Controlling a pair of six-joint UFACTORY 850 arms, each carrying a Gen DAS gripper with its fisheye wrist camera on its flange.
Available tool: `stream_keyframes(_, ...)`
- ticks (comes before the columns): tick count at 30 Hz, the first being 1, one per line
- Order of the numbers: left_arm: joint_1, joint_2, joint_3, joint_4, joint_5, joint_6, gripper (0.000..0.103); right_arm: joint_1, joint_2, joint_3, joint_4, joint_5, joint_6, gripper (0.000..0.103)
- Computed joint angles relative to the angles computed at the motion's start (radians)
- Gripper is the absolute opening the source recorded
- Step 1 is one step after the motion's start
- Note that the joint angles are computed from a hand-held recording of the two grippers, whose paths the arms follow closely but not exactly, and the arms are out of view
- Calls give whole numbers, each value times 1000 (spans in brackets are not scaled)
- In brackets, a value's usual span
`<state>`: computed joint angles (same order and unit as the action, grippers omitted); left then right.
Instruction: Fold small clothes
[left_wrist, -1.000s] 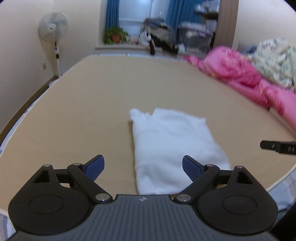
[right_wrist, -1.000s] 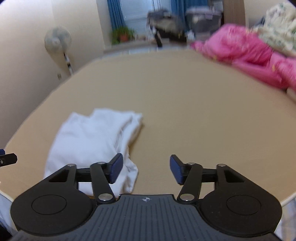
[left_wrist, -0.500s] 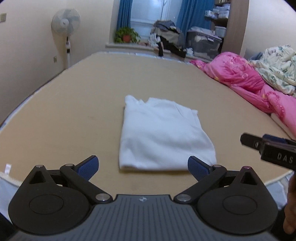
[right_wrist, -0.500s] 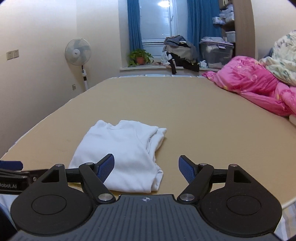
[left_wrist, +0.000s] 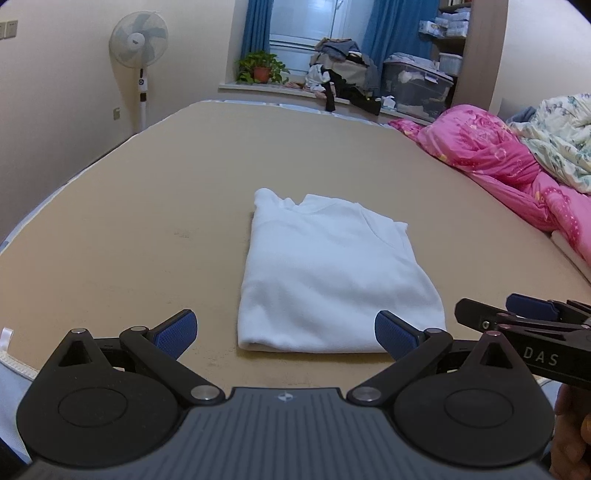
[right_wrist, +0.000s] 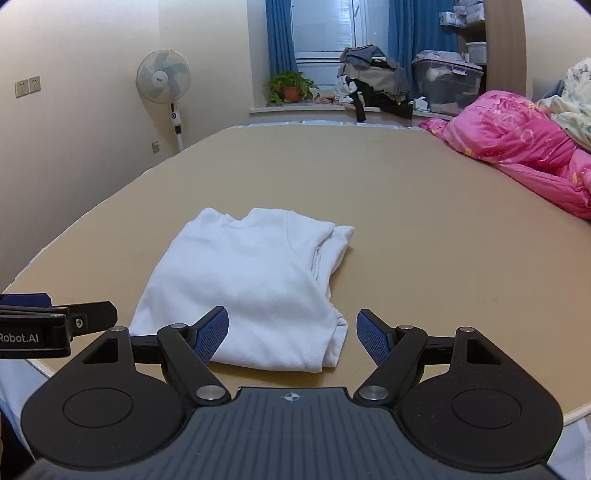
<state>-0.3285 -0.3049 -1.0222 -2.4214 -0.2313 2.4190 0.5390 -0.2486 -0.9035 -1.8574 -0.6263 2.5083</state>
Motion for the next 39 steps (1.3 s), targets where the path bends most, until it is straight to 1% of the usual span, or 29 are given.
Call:
stream_keyframes(4,0,-9,-5,14,-6,-3,103,1,0,-1,-15,4,7,78)
stream_keyframes(9,-5,-7,3,-58,-24,86,103,5,0,-2,-25,3,1,78)
stream_keyframes(14,-9,-13,2,-40,-26,86,103,10,0,-4,-29,0,-1,78)
stream_keyframes(16,-10,-12,3,-58,-28,108,103,12,-3,-7,-29,0,-4,78)
stream_keyframes(22,-5,-16,-3,-28,-29,76,103,16,-5,-8,-35,-1,-19,78)
stream_keyframes(39,-7,-16,-2,-36,-29,82,103,19,-6,-11,-30,2,-16,78)
